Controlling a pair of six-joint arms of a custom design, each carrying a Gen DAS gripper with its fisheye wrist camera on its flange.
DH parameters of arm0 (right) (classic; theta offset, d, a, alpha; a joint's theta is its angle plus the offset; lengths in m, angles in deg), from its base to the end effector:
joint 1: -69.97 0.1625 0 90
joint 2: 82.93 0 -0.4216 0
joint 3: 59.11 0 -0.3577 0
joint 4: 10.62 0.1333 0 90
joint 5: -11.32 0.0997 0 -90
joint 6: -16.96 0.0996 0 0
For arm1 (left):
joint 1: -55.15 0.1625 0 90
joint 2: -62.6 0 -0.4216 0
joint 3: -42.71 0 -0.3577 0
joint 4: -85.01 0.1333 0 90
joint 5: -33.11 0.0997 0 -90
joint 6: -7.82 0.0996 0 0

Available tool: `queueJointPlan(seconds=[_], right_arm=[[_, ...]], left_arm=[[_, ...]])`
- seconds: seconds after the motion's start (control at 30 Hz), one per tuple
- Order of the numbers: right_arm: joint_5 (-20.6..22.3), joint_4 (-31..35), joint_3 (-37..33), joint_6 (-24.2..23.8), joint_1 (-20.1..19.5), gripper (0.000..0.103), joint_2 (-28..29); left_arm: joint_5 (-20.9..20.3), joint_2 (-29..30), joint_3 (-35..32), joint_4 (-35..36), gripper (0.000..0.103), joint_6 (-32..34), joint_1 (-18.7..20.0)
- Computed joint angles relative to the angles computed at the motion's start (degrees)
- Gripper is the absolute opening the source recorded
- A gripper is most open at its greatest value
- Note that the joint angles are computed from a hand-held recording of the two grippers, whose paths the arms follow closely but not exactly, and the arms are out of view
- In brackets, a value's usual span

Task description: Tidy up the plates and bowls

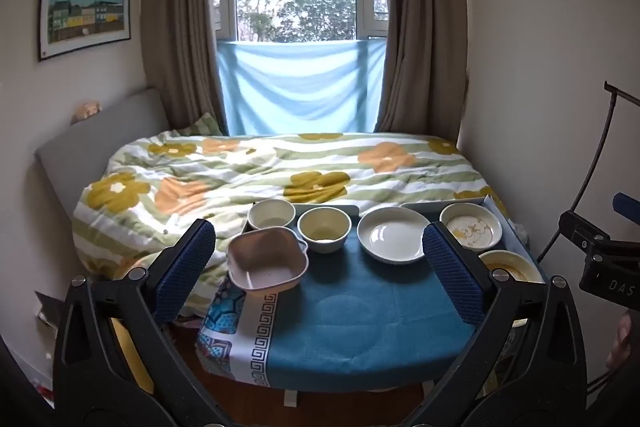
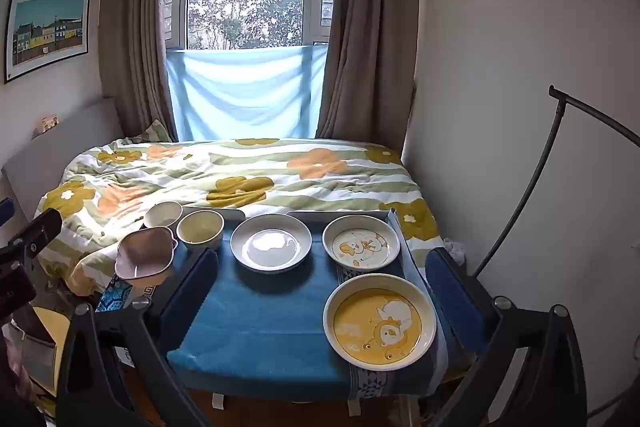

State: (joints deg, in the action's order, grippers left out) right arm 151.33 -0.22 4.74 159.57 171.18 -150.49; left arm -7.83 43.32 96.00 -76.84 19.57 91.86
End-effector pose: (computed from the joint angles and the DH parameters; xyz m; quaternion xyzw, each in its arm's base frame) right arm 0.1667 -0.5479 0.4688 0.0226 -0.7328 0.5152 0.4440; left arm -0.5273 -0.6533 0.1113 0.3491 0.7980 -0.4151 0.2626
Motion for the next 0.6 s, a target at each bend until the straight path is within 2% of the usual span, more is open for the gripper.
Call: queueJointPlan(seconds=[0.07,0.13,0.2,0.33,0.6], right_arm=[[0.5,0.6,-0.6,0.5,0.1,0.103,0.3],[0.4,0.6,-0.5,0.4,0.1,0.103,0.2],[0.9,0.5,-0.7,0.1,0.1,0.103,0.5],[0.8,0.4,-0.6,0.1,0.1,0.103,0.4],[0.8,0.5,-0.9,0.1,0.1,0.103,0.7]], left_arm=[[1.8,1.9,-2.4,1.4,0.103,0.9,-0.4],[0.8,1.8,-1.8,0.4,0.103,1.0,-0.9],[-3.0,-0.2,-1.0,1.3,0.103,-1.7,0.4],[-3.5,-1.3,1.2,-0.9,0.103,-0.5,0.7],[-3.3,-1.3,0.7,1.3,0.103,-0.7,0.8]])
